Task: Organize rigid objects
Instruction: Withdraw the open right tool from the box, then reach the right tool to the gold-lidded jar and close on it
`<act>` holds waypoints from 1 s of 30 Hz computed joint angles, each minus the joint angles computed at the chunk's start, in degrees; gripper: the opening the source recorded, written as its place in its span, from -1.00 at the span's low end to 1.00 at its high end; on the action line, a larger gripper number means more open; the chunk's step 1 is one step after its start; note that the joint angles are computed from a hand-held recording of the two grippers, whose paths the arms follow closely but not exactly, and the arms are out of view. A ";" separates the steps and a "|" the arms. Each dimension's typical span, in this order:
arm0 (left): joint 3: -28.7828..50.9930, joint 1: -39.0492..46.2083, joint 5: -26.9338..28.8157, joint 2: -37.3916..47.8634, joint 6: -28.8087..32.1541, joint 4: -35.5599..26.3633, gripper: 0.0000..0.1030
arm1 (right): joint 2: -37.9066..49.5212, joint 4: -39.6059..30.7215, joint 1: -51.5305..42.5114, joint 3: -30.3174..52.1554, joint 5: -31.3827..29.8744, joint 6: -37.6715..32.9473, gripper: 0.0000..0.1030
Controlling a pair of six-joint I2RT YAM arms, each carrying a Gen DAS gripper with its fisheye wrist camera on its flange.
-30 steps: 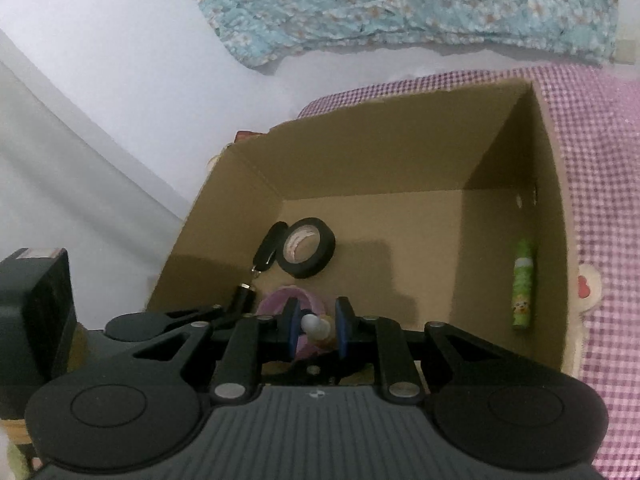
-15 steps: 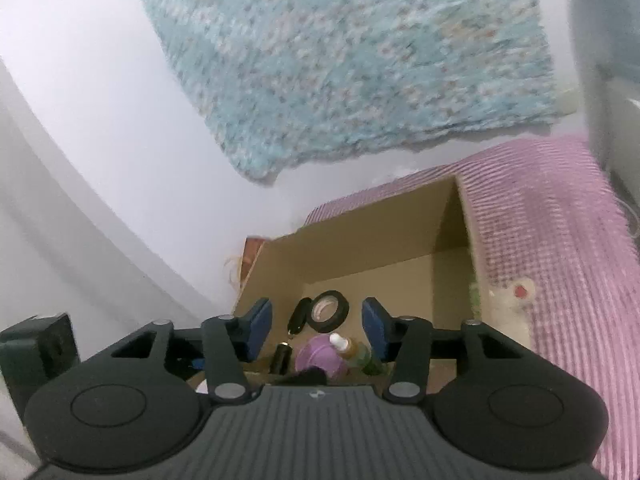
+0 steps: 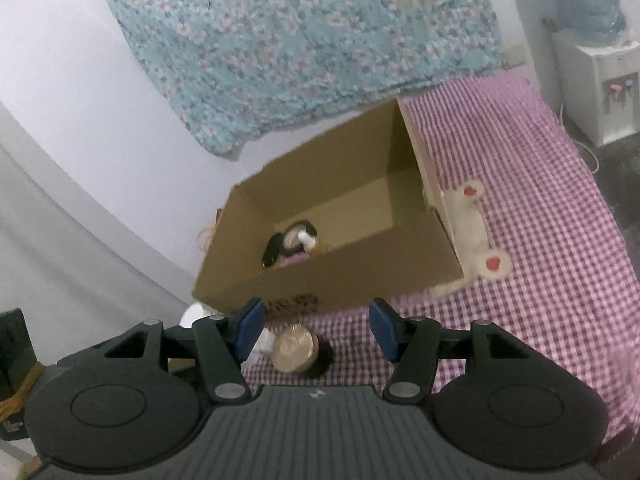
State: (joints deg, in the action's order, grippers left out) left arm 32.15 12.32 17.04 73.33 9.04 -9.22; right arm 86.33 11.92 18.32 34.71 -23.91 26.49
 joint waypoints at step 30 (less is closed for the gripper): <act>-4.14 3.82 -0.49 6.88 3.63 6.44 0.95 | 8.50 -3.70 4.73 5.79 0.01 -0.55 0.18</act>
State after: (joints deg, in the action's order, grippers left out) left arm 28.01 16.14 16.55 80.20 12.67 -2.79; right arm 94.83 8.21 23.05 40.51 -23.91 25.94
